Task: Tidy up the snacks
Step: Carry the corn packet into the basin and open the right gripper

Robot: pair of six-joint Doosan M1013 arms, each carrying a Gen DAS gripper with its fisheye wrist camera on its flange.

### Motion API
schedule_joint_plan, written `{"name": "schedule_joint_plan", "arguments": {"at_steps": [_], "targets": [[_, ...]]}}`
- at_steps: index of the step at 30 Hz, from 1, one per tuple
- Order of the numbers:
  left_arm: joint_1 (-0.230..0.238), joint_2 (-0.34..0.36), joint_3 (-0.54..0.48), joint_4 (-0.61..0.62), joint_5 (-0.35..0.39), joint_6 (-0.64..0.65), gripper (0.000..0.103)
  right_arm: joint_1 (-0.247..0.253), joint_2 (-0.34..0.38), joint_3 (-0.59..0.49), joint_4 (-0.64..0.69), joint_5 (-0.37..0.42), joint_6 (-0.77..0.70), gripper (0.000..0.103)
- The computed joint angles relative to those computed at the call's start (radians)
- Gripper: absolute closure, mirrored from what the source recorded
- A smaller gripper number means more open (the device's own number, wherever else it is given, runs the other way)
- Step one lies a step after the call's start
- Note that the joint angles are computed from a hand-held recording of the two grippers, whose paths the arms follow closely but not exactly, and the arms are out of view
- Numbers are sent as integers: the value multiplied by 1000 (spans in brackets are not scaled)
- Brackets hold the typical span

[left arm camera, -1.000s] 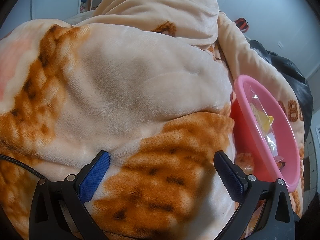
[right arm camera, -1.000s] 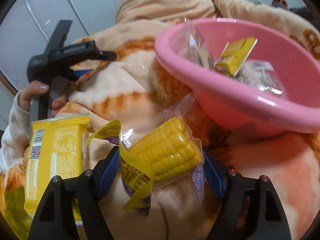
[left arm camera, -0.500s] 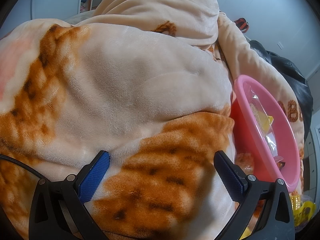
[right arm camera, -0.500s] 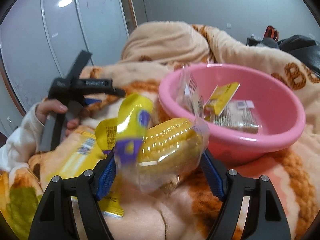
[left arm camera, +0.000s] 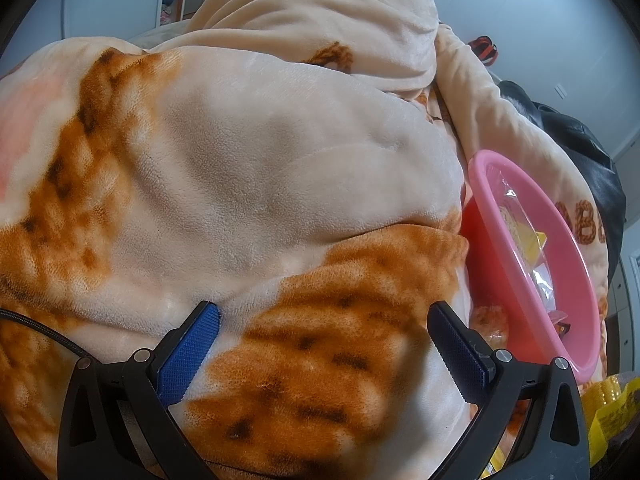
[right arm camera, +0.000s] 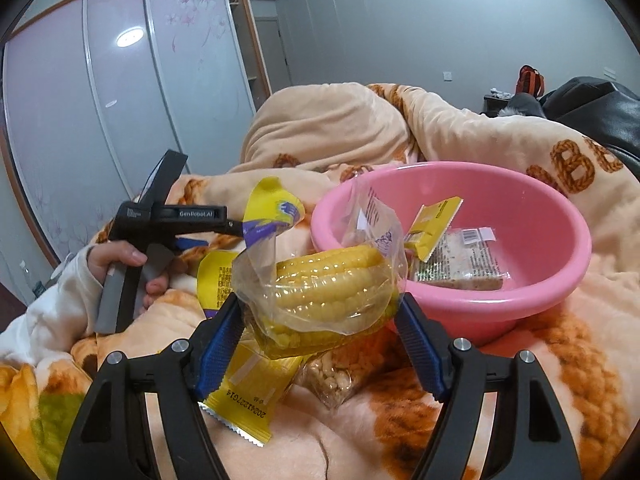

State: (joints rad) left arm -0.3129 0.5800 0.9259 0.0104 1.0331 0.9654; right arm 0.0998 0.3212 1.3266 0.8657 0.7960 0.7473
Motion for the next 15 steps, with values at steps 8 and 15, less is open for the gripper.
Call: {"name": "schedule_joint_plan", "arguments": {"at_steps": [8,15], "targets": [[0,0,0,0,0,0,1,-25,-22,39,194,-62,-97,29],[0,0,0,0,0,0,1,-23,-14,39,169,-204,26,29]]}}
